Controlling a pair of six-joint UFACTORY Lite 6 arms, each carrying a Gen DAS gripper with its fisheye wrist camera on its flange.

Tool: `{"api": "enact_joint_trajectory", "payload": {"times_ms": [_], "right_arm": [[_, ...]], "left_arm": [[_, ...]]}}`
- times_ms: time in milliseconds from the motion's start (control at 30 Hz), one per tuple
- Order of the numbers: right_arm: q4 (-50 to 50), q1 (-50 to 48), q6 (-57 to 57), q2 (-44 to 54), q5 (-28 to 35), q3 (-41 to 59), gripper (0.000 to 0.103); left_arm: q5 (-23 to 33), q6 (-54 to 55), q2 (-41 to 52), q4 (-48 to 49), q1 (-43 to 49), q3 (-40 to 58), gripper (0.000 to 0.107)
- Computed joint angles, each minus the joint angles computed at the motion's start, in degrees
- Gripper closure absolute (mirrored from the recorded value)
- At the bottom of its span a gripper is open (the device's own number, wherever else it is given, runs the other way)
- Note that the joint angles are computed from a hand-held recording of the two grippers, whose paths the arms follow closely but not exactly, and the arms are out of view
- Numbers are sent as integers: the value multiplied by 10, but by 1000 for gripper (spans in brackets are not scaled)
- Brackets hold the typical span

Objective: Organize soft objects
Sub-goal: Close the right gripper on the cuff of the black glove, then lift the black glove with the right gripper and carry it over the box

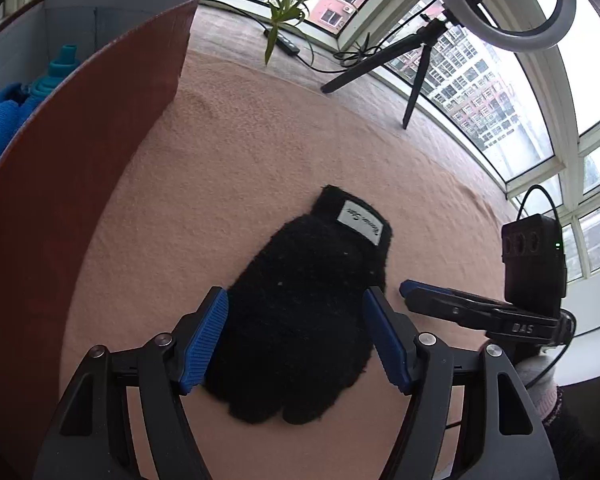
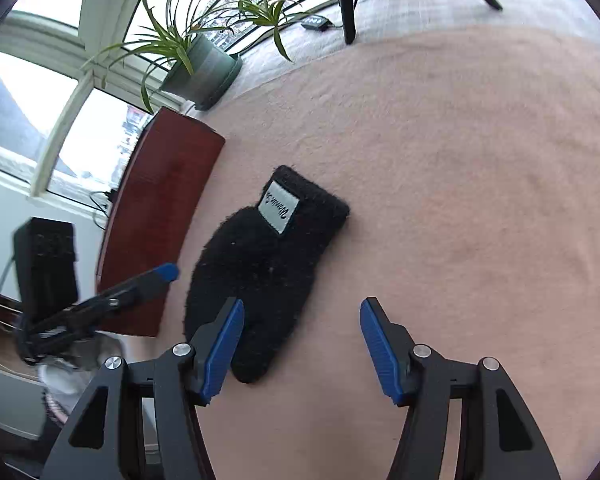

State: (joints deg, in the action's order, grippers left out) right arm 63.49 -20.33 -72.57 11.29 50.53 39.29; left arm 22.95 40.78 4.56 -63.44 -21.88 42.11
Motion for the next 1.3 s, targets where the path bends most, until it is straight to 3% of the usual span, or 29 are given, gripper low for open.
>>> {"api": "enact_joint_trajectory", "payload": {"times_ms": [133,367,867,1000,1100,1300], "right_arm": [[14,21,0,18,6,6,46],[16,34,8,35,4,21,49],[14,57,29,55,21,34,51],[12,76,32,49,14,33,52],[16,89,30,46,10,24,61],[27,93,28,27,24,11,72]], "left_arm": [[-23,-18,17,29,-1,11,35],[24,74,88,-35,21,37,35],[55,174,44,-134,-44,-22,37],[40,171,41,-139,-77,-20,51],[35,173,52,-146,-95,-9,68],[4,157,27,-142,-123,-15,72]]}}
